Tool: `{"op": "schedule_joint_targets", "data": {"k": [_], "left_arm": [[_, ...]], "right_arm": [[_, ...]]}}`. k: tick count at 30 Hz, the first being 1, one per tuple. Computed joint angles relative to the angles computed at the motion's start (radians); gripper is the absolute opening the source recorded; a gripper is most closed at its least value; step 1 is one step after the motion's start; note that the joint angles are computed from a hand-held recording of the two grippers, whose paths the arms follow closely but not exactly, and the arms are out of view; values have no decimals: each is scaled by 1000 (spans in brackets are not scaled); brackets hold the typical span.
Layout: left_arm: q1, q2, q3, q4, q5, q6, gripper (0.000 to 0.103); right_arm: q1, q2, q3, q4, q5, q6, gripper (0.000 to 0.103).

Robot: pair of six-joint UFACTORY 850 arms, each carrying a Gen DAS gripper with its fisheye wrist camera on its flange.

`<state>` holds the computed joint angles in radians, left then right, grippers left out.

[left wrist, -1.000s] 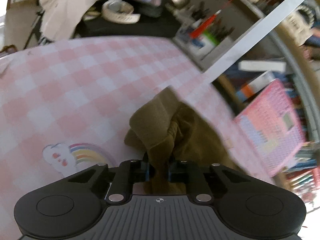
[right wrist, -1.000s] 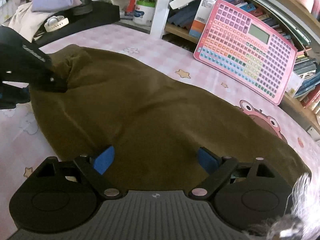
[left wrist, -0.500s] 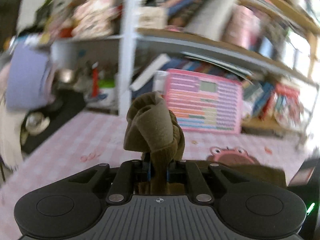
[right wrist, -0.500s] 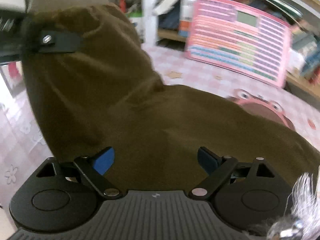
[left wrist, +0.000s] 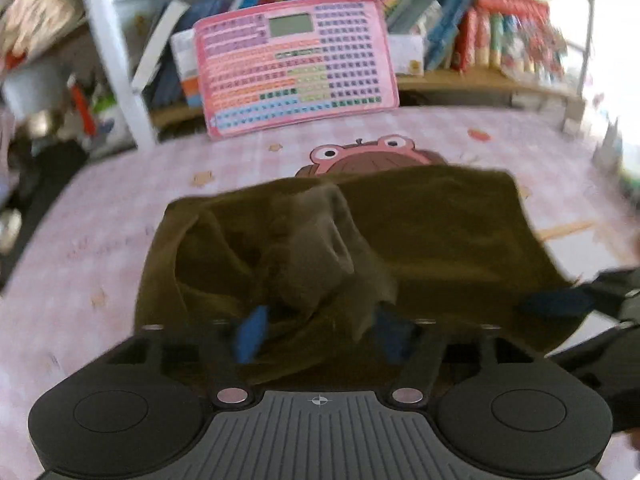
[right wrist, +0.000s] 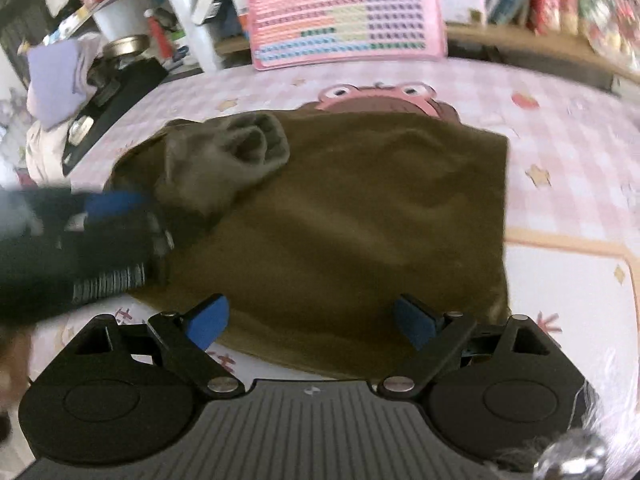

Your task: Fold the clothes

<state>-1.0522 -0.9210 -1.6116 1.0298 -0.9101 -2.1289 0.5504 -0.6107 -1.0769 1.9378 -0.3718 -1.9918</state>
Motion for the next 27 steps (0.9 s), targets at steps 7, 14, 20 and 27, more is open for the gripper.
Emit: {"op": "schedule_joint_targets", "data": {"k": [7,14,20,27], "left_arm": [[-83,144,220,88,-94,-468,81],[-146,177,277,-85,-183,-615,81],[-168,193,294,-114,-234,-618,81],[-175,216,333,-107,-215,-646,81]], "right_arm": [[-52,-55,-93,-307,-248,351,90],[-44,-211,-307,-438,-421,905,90],[-20,-267,-416,-415,-481,1037,20],[-51,-246,-344,-233,-614,820,19]]}}
